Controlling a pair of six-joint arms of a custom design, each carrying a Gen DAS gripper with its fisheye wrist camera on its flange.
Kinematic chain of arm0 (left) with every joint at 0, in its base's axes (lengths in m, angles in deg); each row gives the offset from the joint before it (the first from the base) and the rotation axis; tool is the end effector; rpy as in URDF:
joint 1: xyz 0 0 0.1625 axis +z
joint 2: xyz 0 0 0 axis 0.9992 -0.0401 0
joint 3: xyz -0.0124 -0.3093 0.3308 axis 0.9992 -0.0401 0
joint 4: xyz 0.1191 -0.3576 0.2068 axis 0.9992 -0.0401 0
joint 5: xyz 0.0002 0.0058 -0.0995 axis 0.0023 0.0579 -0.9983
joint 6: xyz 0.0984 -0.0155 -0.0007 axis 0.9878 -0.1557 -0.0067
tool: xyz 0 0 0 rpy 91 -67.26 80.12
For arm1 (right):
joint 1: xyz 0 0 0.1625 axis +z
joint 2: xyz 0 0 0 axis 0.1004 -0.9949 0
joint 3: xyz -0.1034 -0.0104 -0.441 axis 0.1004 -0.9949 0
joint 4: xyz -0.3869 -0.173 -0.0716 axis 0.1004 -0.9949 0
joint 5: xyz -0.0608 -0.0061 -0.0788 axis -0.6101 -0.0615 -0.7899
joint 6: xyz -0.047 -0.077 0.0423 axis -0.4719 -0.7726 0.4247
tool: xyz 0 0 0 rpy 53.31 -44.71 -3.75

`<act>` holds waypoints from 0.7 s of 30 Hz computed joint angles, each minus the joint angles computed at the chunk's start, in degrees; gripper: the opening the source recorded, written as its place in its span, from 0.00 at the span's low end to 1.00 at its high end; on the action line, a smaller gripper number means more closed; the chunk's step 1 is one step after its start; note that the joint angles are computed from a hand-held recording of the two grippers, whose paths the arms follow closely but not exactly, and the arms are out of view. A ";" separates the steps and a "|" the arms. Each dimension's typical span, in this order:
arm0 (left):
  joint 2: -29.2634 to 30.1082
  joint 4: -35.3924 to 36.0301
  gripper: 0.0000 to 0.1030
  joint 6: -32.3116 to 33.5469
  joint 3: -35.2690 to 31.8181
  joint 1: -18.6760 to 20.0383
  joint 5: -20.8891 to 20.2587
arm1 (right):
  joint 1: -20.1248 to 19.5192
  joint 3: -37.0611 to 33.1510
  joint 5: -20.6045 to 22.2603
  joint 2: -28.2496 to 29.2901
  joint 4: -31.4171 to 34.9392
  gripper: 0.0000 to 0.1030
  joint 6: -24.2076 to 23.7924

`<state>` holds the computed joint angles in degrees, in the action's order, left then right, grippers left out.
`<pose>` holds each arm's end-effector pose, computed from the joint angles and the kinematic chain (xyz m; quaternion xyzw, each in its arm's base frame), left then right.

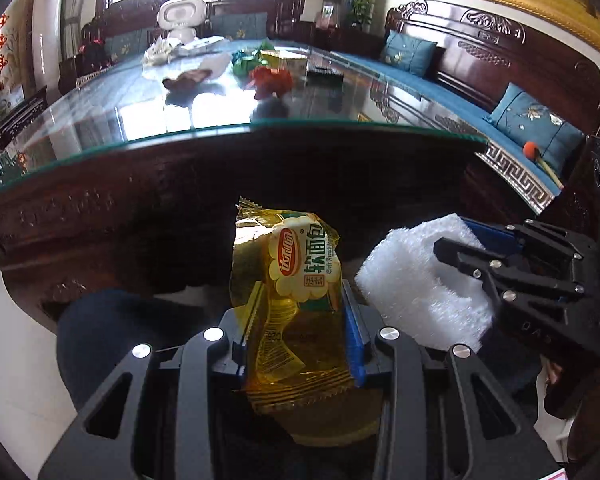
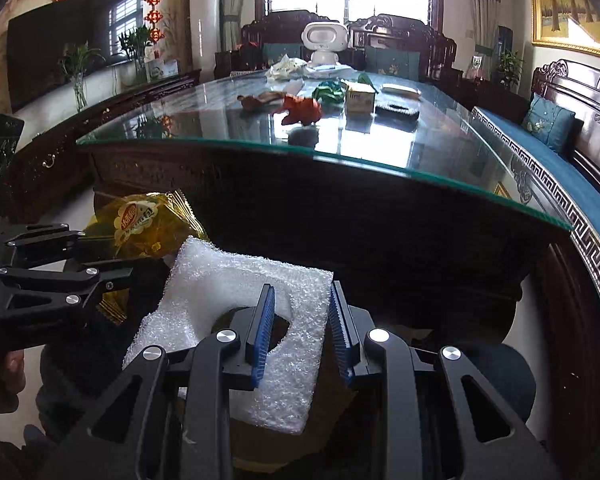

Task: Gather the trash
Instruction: 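Carry the yellow bag and white foam down toward the yellow bin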

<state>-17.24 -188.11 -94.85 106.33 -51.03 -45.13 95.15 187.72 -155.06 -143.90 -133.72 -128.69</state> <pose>-0.2871 -0.4773 0.1692 0.1538 0.8864 -0.3244 0.2922 0.1999 -0.5239 0.2373 0.4088 -0.8376 0.2448 0.2672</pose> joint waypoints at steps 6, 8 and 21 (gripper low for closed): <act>0.83 0.86 0.36 -1.09 0.24 1.08 -2.96 | -0.37 1.58 -2.27 0.35 -0.97 0.43 -0.88; 1.07 1.12 0.36 -1.19 0.21 1.25 -3.27 | -0.60 1.36 -1.91 0.05 -0.47 0.43 -0.13; 4.84 2.80 0.46 0.63 -3.19 6.19 -13.27 | -1.49 -0.81 -2.08 0.08 0.13 0.45 1.44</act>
<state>-12.40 -185.31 -94.22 103.14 -44.84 -58.41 93.66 186.92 -157.14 -143.82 -133.58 -127.25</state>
